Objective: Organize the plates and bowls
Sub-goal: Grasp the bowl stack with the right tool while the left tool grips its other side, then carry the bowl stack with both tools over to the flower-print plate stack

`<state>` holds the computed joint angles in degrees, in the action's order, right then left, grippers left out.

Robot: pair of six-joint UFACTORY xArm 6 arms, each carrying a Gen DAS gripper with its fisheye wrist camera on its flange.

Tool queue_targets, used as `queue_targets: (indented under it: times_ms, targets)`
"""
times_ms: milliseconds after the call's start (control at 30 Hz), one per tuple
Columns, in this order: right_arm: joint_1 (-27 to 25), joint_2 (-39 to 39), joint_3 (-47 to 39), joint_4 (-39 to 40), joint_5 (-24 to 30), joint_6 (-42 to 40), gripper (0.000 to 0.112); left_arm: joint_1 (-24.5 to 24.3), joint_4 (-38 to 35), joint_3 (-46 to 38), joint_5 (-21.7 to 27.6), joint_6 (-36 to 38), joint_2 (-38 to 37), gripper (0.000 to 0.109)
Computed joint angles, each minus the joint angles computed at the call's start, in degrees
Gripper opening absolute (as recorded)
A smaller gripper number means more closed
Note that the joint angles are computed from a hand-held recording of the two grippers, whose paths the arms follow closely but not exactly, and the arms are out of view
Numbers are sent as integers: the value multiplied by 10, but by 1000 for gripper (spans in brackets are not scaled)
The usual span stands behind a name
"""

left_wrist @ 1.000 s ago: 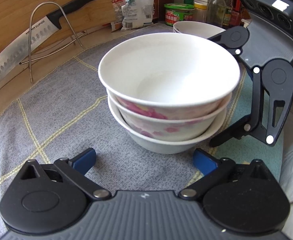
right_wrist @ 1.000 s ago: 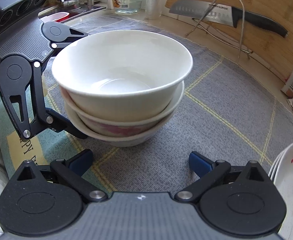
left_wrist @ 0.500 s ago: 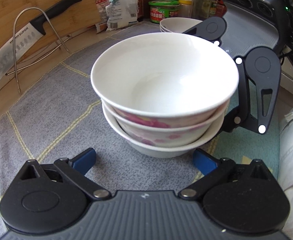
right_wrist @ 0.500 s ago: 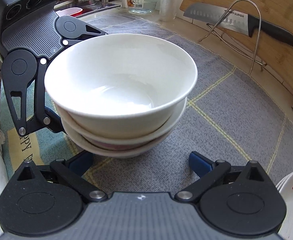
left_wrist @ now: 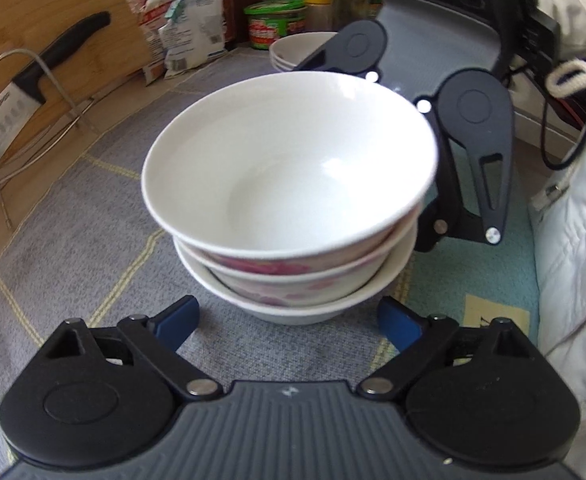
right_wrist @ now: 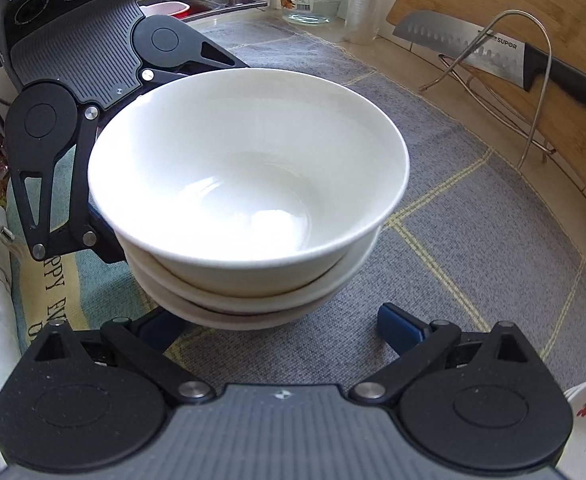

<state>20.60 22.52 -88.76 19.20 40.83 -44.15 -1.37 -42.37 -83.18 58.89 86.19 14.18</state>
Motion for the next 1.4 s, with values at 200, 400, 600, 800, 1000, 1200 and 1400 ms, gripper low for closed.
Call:
queue_targets:
  times_ms: [200,400,600,800,1000,1200,1400]
  targets:
    - [0,-3,-2,6,3,-26,103,4,-14,-16,25,2,10,90]
    - [-4,-2,-18,53,23,-63,103,6,-12,-33,42,2,20,85]
    - [-4,7,-39,65,45,-88,100,8,-11,-39,48,5,23,85]
    - [-5,12,-50,67,60,-95,95,12,-9,-55,66,7,33,83]
    - [-9,21,-69,71,84,-97,94,14,-3,-87,95,5,54,83]
    - [-13,29,-82,68,102,-91,94,15,1,-101,109,8,64,83]
    - [-13,29,-83,71,103,-97,93,15,5,-113,120,9,72,83]
